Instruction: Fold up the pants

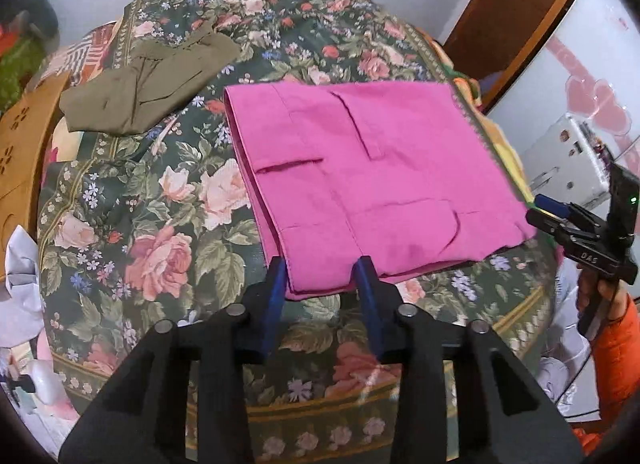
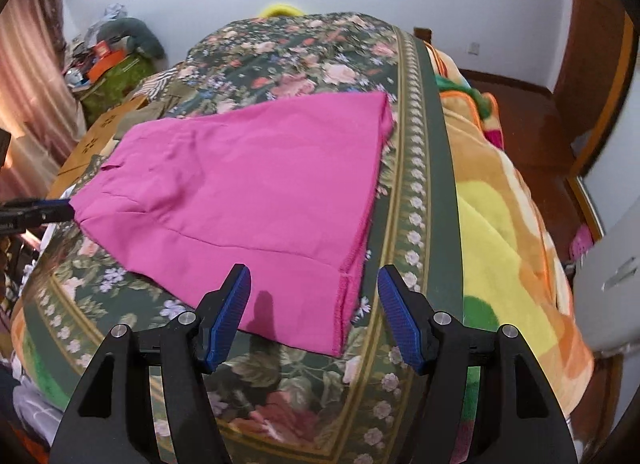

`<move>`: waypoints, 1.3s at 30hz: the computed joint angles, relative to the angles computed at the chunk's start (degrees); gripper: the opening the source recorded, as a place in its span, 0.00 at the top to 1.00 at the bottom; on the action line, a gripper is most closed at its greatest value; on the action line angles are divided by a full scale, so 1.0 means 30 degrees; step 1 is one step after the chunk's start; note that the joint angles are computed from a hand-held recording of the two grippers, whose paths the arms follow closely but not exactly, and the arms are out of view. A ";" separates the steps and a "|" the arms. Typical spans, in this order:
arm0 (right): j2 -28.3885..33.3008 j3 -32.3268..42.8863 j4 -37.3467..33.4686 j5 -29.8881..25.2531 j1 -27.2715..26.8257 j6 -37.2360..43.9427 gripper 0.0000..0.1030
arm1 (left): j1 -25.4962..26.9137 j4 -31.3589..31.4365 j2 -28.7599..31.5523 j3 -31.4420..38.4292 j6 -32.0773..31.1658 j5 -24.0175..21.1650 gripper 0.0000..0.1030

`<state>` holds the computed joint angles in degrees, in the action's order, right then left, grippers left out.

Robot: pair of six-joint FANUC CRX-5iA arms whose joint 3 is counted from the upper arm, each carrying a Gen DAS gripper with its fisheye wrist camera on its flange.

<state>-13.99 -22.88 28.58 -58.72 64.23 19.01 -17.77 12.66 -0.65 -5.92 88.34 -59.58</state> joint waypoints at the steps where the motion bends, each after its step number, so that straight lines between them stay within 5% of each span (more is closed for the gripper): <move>1: -0.0004 -0.0071 -0.0299 0.0176 -0.0095 0.0031 0.40 | -0.0165 -0.0397 0.0079 0.0157 0.0296 0.0003 0.74; 7: 0.0057 -0.0441 -0.1540 0.1095 -0.0253 0.1060 0.71 | -0.0715 -0.2693 -0.0208 0.0719 0.1732 0.0074 0.85; 9: 0.0099 -0.0421 -0.0873 0.0593 -0.0037 0.0766 0.95 | -0.0845 -0.3157 -0.0322 0.0855 0.1897 -0.0009 0.85; 22: 0.0465 0.0315 -0.1683 -0.0713 -0.0457 0.2421 0.96 | -0.1013 -0.3777 -0.0415 0.0524 0.1364 0.0201 0.83; 26: 0.0516 0.0950 -0.1554 -0.1188 -0.0656 0.3006 0.89 | -0.0422 -0.3371 -0.0606 0.0868 0.1083 0.0457 0.82; 31: 0.0469 0.1334 -0.1075 -0.0166 -0.1483 0.2964 0.79 | 0.0010 -0.3519 0.0100 0.2046 0.1076 0.1185 0.71; 39: 0.2232 0.2588 -0.0484 0.2022 -0.3982 0.4054 0.64 | 0.0922 -0.2686 0.3175 0.4528 0.1138 0.1153 0.70</move>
